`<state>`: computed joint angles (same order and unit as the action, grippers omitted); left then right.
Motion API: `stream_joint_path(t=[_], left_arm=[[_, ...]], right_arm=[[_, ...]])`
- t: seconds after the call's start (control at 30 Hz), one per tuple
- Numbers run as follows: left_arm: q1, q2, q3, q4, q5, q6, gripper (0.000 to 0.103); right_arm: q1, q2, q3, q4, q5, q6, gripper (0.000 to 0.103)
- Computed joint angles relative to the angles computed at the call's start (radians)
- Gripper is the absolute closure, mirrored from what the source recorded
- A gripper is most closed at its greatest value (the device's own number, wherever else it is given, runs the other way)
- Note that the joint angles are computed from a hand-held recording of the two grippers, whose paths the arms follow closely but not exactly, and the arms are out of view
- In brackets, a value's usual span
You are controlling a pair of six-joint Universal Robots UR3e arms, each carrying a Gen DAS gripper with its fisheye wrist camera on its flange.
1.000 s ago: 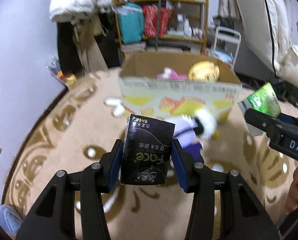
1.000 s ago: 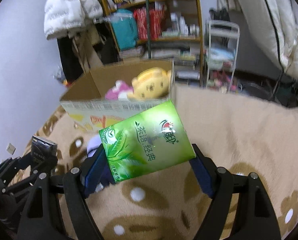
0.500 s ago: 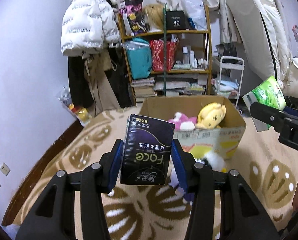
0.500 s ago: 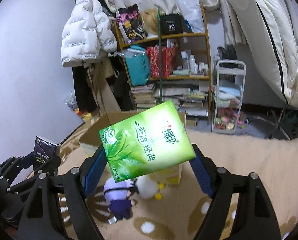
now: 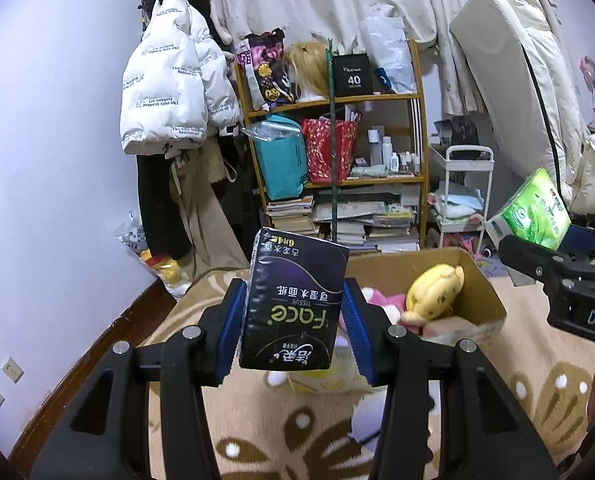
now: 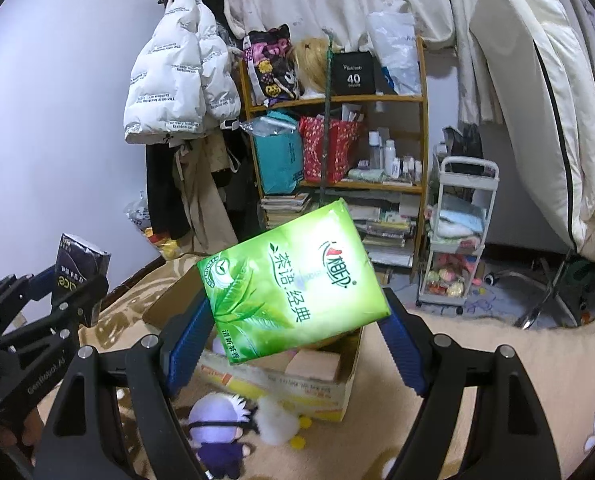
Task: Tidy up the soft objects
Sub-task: 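Lift the black pack with the left tool while the right tool carries the green pack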
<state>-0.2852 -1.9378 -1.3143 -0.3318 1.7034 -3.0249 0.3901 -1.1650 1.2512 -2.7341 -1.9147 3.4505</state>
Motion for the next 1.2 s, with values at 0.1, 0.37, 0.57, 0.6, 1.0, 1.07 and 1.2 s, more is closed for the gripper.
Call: stream_joint_path(t=[0.1, 0.37, 0.57, 0.6, 1.0, 1.07, 1.2], left_arm=[[-0.002, -0.047, 0.057, 0.000, 0.005, 0.000, 0.056], [0.001, -0.182, 0.209, -0.026, -0.003, 0.002, 0.056], [0.014, -0.245, 0.263, -0.049, -0.028, -0.020, 0.056], [0.019, -0.256, 0.278, -0.065, -0.039, -0.031, 0.056], [0.032, -0.316, 0.332, -0.123, -0.116, -0.027, 0.056], [0.041, -0.306, 0.318, -0.122, -0.149, -0.024, 0.056], [0.043, -0.308, 0.319, -0.135, -0.171, -0.024, 0.056]], right_arm=[[-0.006, 0.031, -0.038, -0.002, 0.001, -0.013, 0.019], [-0.028, 0.133, -0.129, -0.005, -0.010, -0.051, 0.019], [-0.041, 0.162, -0.128, -0.030, 0.021, -0.052, 0.019], [-0.043, 0.165, -0.130, -0.025, 0.028, -0.050, 0.019], [-0.089, 0.177, -0.066, -0.012, 0.127, -0.014, 0.018], [-0.098, 0.172, -0.052, -0.012, 0.143, 0.003, 0.018], [-0.115, 0.156, -0.020, -0.017, 0.170, 0.031, 0.018]])
